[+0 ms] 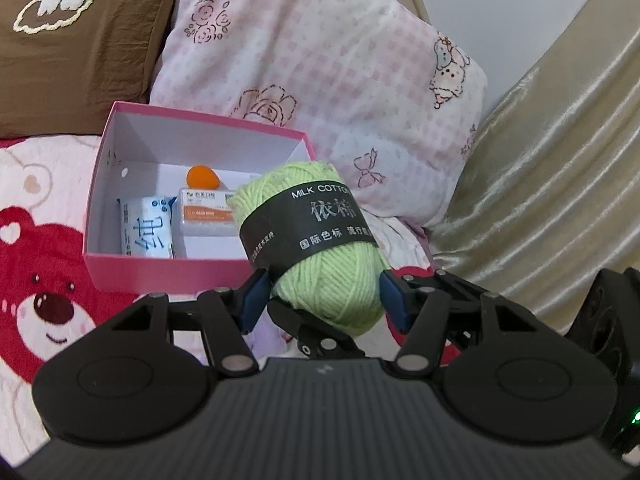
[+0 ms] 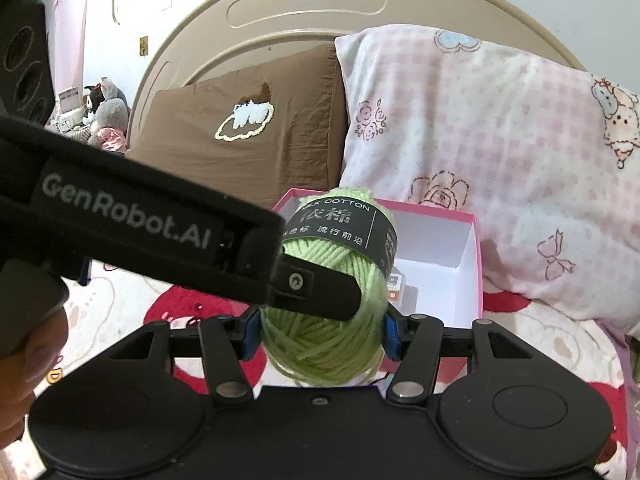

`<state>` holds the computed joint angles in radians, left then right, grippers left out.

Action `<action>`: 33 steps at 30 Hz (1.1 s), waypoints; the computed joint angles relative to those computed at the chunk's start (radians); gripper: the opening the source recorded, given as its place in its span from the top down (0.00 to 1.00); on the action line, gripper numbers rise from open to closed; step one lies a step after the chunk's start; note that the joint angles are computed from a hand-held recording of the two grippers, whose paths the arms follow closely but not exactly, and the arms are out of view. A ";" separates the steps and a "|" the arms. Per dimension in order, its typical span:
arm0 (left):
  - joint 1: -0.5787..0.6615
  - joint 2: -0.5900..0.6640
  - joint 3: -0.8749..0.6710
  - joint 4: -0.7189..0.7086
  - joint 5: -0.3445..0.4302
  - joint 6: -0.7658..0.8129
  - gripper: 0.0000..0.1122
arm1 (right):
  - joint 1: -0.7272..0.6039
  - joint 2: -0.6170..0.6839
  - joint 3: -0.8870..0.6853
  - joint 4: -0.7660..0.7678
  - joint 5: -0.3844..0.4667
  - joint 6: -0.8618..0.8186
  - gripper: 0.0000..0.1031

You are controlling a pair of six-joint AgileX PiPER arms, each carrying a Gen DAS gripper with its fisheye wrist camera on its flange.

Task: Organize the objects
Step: 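Lift the yarn ball with the left tool and carry it over the pink box, then lower the yarn ball into the pink box and open the left tool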

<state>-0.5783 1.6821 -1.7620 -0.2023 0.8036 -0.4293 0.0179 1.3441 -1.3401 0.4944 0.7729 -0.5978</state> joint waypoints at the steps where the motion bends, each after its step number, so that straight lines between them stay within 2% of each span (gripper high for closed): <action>1: 0.005 0.013 -0.017 -0.003 0.005 0.006 0.48 | 0.000 0.009 -0.005 0.000 -0.008 -0.009 0.41; 4: 0.016 0.067 -0.081 -0.009 0.008 0.029 0.48 | 0.002 0.036 -0.016 0.003 -0.044 -0.034 0.41; 8: 0.021 0.113 -0.078 -0.019 -0.045 0.032 0.48 | -0.019 0.075 -0.018 0.054 -0.081 -0.061 0.41; 11: 0.036 0.159 -0.109 -0.053 -0.057 0.057 0.48 | -0.019 0.098 0.001 0.053 -0.121 -0.044 0.41; 22: 0.085 0.374 -0.339 -0.151 -0.016 0.091 0.48 | -0.032 0.258 -0.108 0.024 -0.157 -0.051 0.41; 25: 0.090 0.449 -0.437 -0.149 0.019 0.085 0.48 | -0.055 0.319 -0.164 0.043 -0.131 -0.059 0.41; 28: 0.100 0.504 -0.511 -0.169 0.043 0.088 0.48 | -0.098 0.392 -0.248 0.097 -0.049 -0.031 0.41; 33: 0.115 0.636 -0.737 -0.181 0.164 0.062 0.48 | -0.125 0.470 -0.359 0.094 0.030 -0.001 0.41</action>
